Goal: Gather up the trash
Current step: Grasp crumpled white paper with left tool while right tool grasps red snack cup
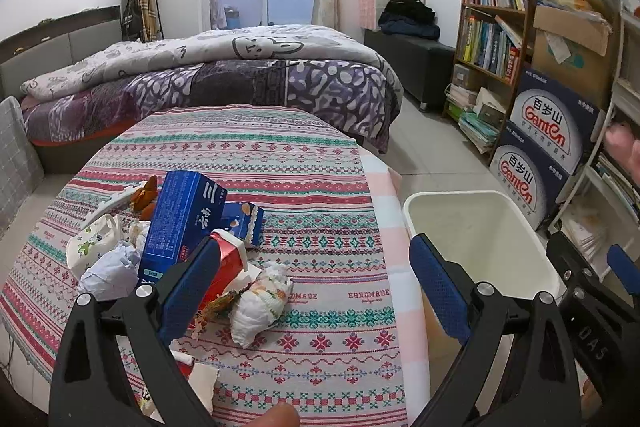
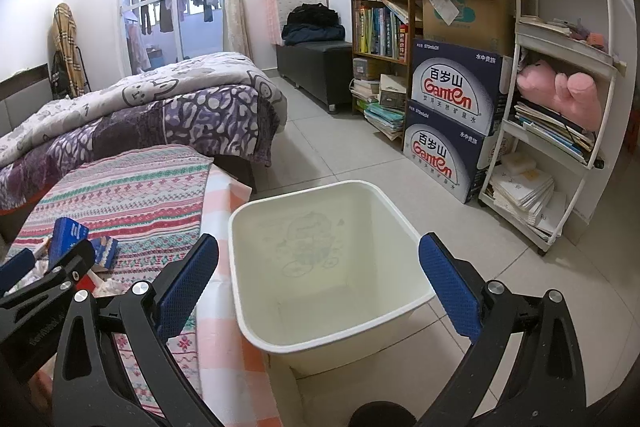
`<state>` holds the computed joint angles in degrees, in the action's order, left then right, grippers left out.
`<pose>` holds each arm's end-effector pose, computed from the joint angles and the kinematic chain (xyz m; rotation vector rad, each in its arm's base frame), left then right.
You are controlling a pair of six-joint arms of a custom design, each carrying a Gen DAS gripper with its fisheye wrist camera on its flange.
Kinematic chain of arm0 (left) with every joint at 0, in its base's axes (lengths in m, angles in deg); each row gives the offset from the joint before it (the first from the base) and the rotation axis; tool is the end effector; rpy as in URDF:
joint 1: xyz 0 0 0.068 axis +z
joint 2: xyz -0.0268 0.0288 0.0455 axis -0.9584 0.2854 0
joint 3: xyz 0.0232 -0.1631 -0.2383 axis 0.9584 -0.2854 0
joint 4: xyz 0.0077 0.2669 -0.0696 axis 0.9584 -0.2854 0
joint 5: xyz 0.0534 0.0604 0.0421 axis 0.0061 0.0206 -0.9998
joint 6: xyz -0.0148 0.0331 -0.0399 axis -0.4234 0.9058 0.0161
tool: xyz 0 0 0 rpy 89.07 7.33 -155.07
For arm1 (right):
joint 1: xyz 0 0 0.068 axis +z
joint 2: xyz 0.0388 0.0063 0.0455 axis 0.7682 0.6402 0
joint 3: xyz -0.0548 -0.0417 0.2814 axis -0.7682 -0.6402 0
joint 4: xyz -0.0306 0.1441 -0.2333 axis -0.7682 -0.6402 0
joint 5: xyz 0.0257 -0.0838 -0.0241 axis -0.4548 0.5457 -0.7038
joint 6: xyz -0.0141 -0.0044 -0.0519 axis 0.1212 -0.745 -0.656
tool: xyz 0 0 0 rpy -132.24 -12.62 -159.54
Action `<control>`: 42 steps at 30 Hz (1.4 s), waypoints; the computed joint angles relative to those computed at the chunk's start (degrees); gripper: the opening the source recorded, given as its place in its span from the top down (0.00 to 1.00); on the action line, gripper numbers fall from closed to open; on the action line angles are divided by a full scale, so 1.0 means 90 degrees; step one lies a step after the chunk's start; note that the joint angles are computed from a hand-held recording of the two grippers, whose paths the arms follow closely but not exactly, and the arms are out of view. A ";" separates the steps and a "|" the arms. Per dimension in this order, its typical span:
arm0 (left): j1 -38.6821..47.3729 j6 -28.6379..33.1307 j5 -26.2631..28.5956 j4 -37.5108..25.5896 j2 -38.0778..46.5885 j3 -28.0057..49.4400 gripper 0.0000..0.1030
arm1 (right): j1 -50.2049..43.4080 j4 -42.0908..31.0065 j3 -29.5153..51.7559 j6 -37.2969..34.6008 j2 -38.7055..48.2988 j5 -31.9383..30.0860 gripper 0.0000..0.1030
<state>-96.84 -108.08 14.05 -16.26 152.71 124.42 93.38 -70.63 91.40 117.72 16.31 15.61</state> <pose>0.2954 -0.1100 0.1379 -0.2571 2.2116 0.1077 0.2814 0.2338 0.1318 0.1268 2.1065 0.0113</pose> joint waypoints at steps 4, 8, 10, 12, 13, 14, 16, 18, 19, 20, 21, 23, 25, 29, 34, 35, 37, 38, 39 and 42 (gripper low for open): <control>0.0235 -0.0003 0.0060 -0.0458 -0.0179 0.0204 0.10 | 0.0112 -0.0264 0.0521 -0.0304 -0.0002 0.0110 0.07; 0.0683 0.0071 0.0186 -0.1082 -0.0363 0.0480 0.10 | 0.0271 -0.0974 0.1309 -0.0409 0.0005 0.0218 0.07; 0.0994 0.0150 0.0275 -0.1464 -0.0402 0.0654 0.10 | 0.0162 -0.1485 0.1759 -0.0442 0.0034 -0.0336 0.07; 0.1400 0.0198 0.0541 -0.1905 -0.0382 0.0845 0.10 | 0.0084 -0.1879 0.2255 -0.0525 0.0186 -0.0802 0.07; 0.1601 0.0213 0.0673 -0.2201 -0.0314 0.0992 0.10 | 0.0048 -0.2036 0.2516 -0.0525 0.0294 -0.1119 0.07; 0.1799 0.0275 0.0770 -0.2487 -0.0237 0.1131 0.10 | -0.0013 -0.2216 0.2736 -0.0455 0.0404 -0.1509 0.07; 0.2113 0.0465 0.0904 -0.2984 -0.0103 0.1369 0.10 | -0.0032 -0.2494 0.3238 -0.0462 0.0702 -0.1933 0.07; 0.2460 0.0788 0.1068 -0.3541 0.0057 0.1609 0.10 | -0.0037 -0.2763 0.3777 -0.0468 0.1118 -0.2373 0.07; 0.2630 0.0972 0.1163 -0.3685 0.0099 0.1638 0.10 | -0.0056 -0.2931 0.4005 -0.0446 0.1301 -0.2534 0.07; 0.2800 0.1196 0.1268 -0.3895 0.0182 0.1717 0.10 | -0.0031 -0.3135 0.4353 -0.0389 0.1575 -0.2649 0.07; 0.2942 0.1420 0.1363 -0.4051 0.0282 0.1783 0.10 | -0.0080 -0.3577 0.4909 -0.0302 0.2016 -0.2952 0.07; 0.3162 0.1900 0.1540 -0.4385 0.0465 0.1903 0.10 | -0.0109 -0.4063 0.5410 -0.0084 0.2460 -0.3409 0.07; 0.3323 0.2262 0.1610 -0.4504 0.0598 0.1900 0.10 | -0.0138 -0.4648 0.6192 -0.0103 0.3168 -0.3877 0.07; 0.3561 0.2717 0.1692 -0.4551 0.0986 0.1905 0.10 | 0.0108 -0.5397 0.7207 -0.0128 0.3894 -0.4119 0.07; 0.3743 0.2931 0.1613 -0.4459 0.1422 0.1901 0.38 | 0.0256 -0.5905 0.7971 0.0047 0.4366 -0.4753 0.07; 0.3855 0.2960 0.1899 -0.4497 0.1441 0.1928 0.52 | 0.0287 -0.5967 0.8051 0.0121 0.4398 -0.4856 0.07; 0.3947 0.2976 0.2136 -0.4462 0.1282 0.1863 0.56 | 0.0306 -0.6122 0.8493 0.0294 0.4685 -0.5147 0.07; 0.3950 0.3016 0.2203 -0.4371 0.1103 0.1755 0.58 | 0.0314 -0.6162 0.8729 0.0410 0.4848 -0.5341 0.07; 0.3972 0.3044 0.2320 -0.4313 0.0909 0.1662 0.58 | 0.0327 -0.6174 0.8836 0.0477 0.4910 -0.5437 0.07; 0.4111 0.3043 0.2618 -0.4231 0.0228 0.1457 0.59 | 0.0436 -0.6517 0.9615 0.0556 0.5367 -0.5509 0.07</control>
<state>-59.84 -80.69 37.61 -54.34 154.76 137.53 97.30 -129.28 177.94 122.73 64.62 -33.97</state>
